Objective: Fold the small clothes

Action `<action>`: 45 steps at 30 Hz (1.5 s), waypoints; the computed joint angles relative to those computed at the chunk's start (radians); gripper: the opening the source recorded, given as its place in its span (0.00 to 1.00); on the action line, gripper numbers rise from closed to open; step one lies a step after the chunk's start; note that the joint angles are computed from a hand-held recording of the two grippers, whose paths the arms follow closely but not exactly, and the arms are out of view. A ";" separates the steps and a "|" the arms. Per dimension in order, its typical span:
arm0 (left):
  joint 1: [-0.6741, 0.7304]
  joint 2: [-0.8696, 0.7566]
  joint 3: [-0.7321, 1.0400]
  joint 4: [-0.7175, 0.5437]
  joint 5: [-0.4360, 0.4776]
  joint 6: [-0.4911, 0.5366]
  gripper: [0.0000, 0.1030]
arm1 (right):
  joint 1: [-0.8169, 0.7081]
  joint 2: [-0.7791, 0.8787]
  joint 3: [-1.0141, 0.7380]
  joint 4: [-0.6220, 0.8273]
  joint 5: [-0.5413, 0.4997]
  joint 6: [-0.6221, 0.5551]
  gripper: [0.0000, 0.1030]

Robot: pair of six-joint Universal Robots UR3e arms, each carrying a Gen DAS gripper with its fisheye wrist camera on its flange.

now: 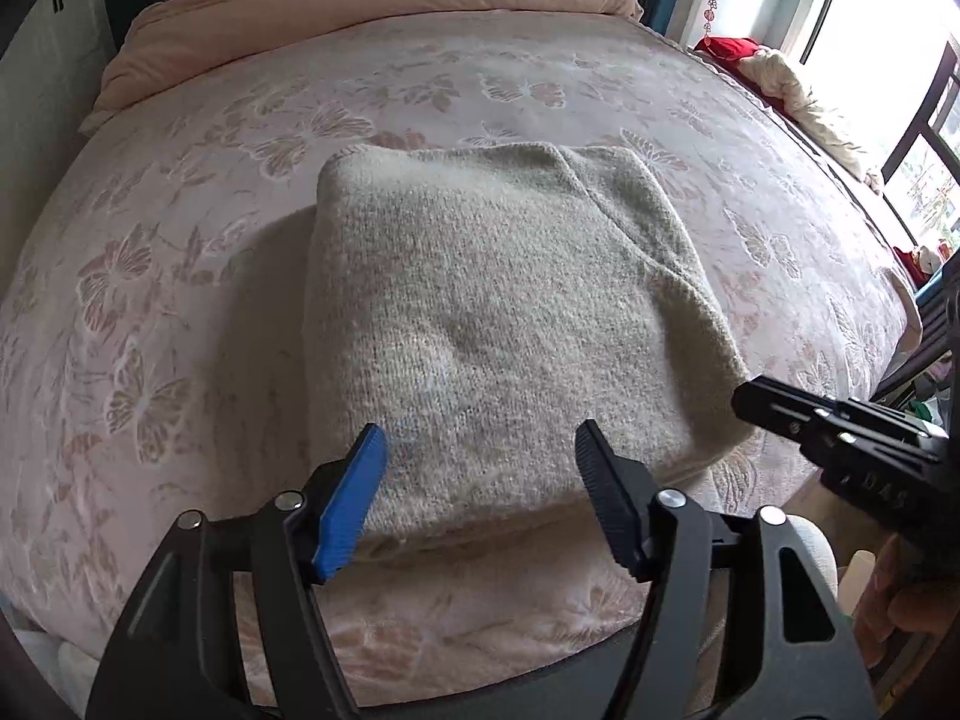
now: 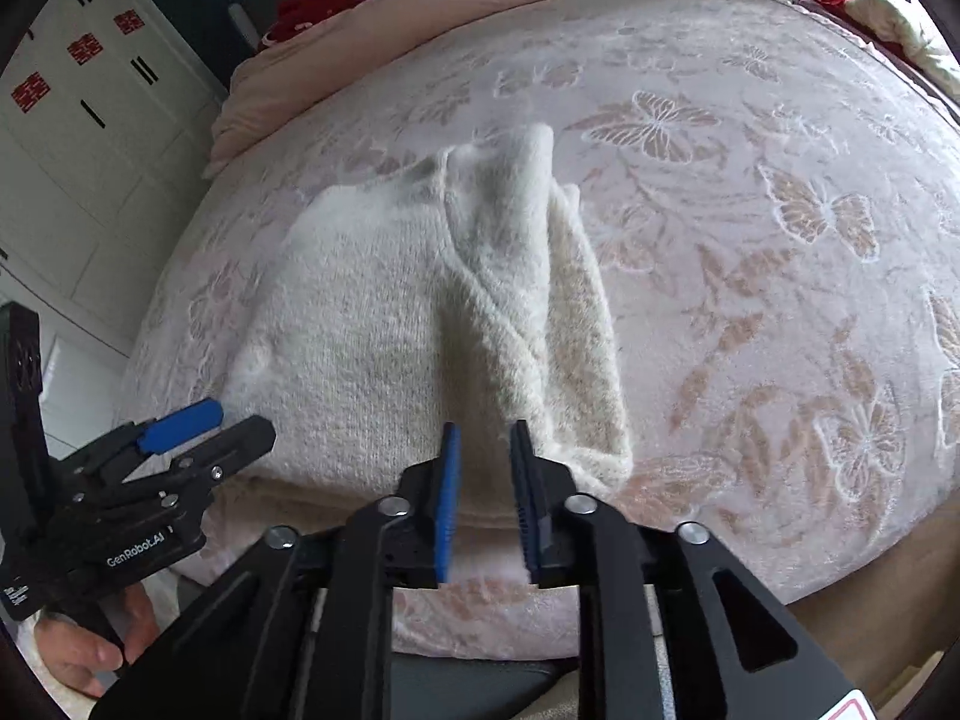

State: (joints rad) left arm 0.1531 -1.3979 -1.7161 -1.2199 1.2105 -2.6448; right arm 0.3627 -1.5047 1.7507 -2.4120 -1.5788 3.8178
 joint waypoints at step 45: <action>0.288 -0.032 0.574 -1.028 -0.453 0.353 0.58 | 0.036 -0.338 0.138 -0.183 0.046 0.233 0.41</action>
